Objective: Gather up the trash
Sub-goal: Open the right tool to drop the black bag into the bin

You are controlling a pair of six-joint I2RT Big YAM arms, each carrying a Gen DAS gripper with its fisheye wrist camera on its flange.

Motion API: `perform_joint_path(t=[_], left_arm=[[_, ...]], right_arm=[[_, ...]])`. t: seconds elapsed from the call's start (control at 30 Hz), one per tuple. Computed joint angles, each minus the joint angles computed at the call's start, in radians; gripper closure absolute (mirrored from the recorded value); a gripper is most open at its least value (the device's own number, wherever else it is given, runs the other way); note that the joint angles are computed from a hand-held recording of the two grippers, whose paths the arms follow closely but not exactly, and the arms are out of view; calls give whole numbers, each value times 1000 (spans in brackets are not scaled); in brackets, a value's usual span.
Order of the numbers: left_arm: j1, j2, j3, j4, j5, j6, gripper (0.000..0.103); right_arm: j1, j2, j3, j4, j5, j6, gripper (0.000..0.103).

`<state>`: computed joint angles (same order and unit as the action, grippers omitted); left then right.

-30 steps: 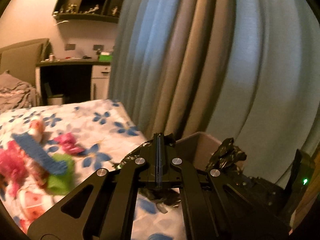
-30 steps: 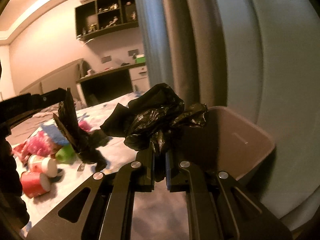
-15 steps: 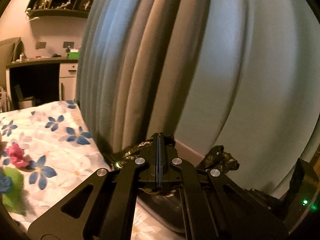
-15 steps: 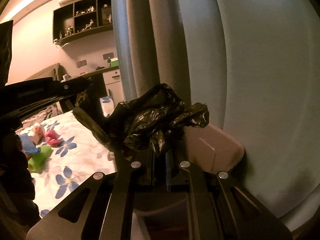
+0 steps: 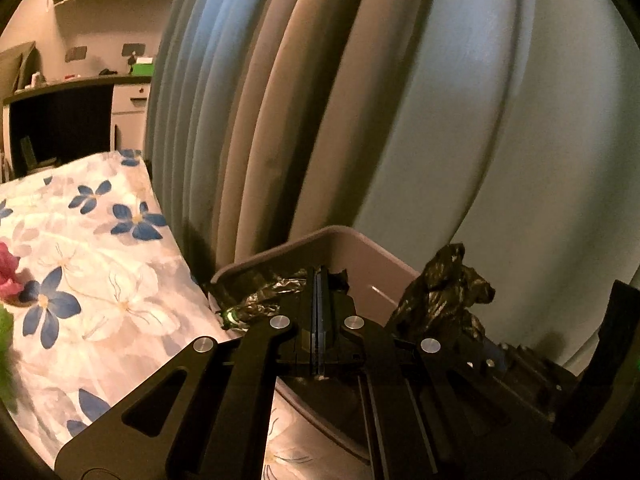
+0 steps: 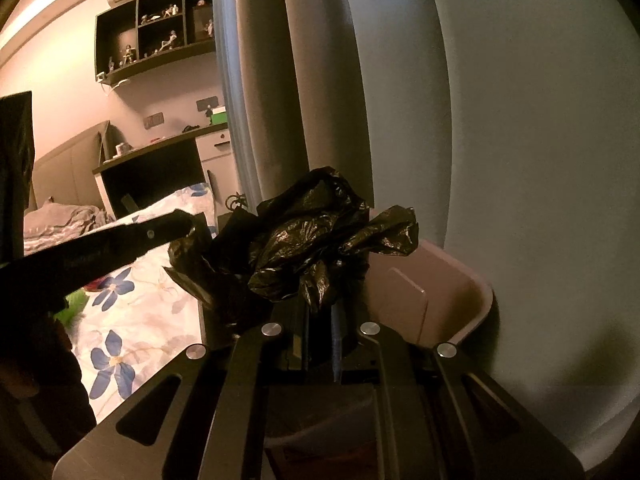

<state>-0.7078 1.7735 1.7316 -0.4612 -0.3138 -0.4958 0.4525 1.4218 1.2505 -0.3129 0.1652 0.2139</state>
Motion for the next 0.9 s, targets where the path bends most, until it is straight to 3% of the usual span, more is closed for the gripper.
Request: perform_joint_path(t=[0.3, 0.37, 0.47, 0.53, 0.63, 0.77, 0.9], left_arm=[[-2, -4, -15, -9, 1, -20, 103], [0, -10, -23, -9, 1, -27, 99], [-5, -22, -36, -9, -24, -20, 83], [-5, -37, -59, 8, -43, -26, 51], [-6, -66, -96, 25, -85, -58, 33], [-18, -121, -156, 38, -179, -73, 17], [-39, -184, -222, 27, -305, -100, 6]], right_arm=[[-11, -1, 2, -1, -20, 3, 94], [-12, -1, 2, -1, -23, 3, 91], [-15, -4, 1, 0, -26, 4, 78], [-14, -8, -3, 6, -23, 4, 66], [-14, -14, -8, 11, -17, 5, 63], [-8, -39, -27, 32, -1, 5, 51], [11, -73, -54, 65, 30, -4, 33]])
